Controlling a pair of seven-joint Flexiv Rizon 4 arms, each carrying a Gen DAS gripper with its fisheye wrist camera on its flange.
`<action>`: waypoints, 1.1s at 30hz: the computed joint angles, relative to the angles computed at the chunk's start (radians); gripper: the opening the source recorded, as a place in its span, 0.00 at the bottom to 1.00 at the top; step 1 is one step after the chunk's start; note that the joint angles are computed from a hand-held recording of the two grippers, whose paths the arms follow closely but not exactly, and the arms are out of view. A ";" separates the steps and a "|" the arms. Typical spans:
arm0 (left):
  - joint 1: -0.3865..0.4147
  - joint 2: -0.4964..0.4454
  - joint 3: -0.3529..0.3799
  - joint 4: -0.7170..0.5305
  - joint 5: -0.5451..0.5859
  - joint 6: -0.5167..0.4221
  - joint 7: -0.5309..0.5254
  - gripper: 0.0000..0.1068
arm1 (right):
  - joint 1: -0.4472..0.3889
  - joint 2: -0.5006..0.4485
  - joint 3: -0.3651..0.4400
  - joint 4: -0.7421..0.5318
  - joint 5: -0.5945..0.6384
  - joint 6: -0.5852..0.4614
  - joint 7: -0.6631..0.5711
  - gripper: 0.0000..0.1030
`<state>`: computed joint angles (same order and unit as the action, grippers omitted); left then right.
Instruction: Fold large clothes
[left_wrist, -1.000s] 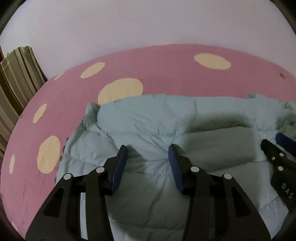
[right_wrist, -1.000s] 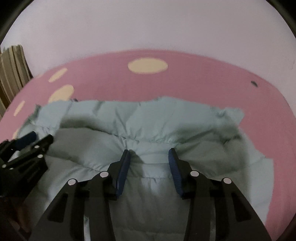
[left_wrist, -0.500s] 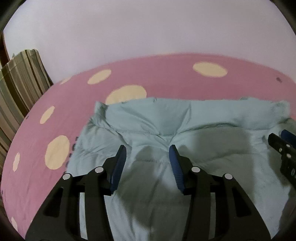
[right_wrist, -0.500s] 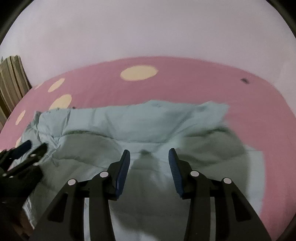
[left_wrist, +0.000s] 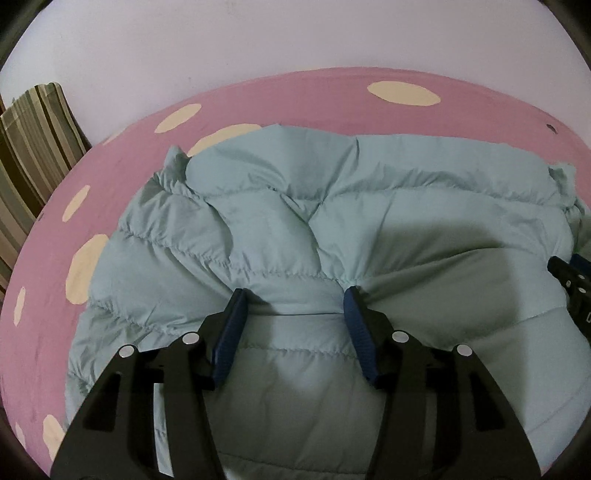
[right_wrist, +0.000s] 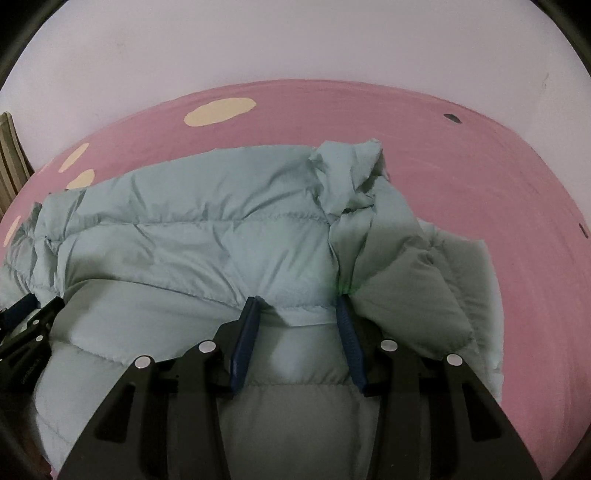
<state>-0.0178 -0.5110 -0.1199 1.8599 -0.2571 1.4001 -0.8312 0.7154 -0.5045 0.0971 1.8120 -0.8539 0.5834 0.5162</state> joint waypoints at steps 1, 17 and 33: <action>0.011 0.012 -0.011 0.007 -0.009 -0.002 0.004 0.51 | 0.004 0.004 -0.001 -0.001 -0.004 -0.011 0.000 0.43; 0.083 0.062 -0.049 0.111 -0.141 0.014 0.136 0.53 | 0.032 0.040 0.055 0.050 -0.005 -0.042 0.071 0.43; 0.156 0.078 0.057 0.024 -0.259 -0.165 0.065 0.73 | 0.054 0.187 0.132 0.170 0.022 -0.128 0.260 0.58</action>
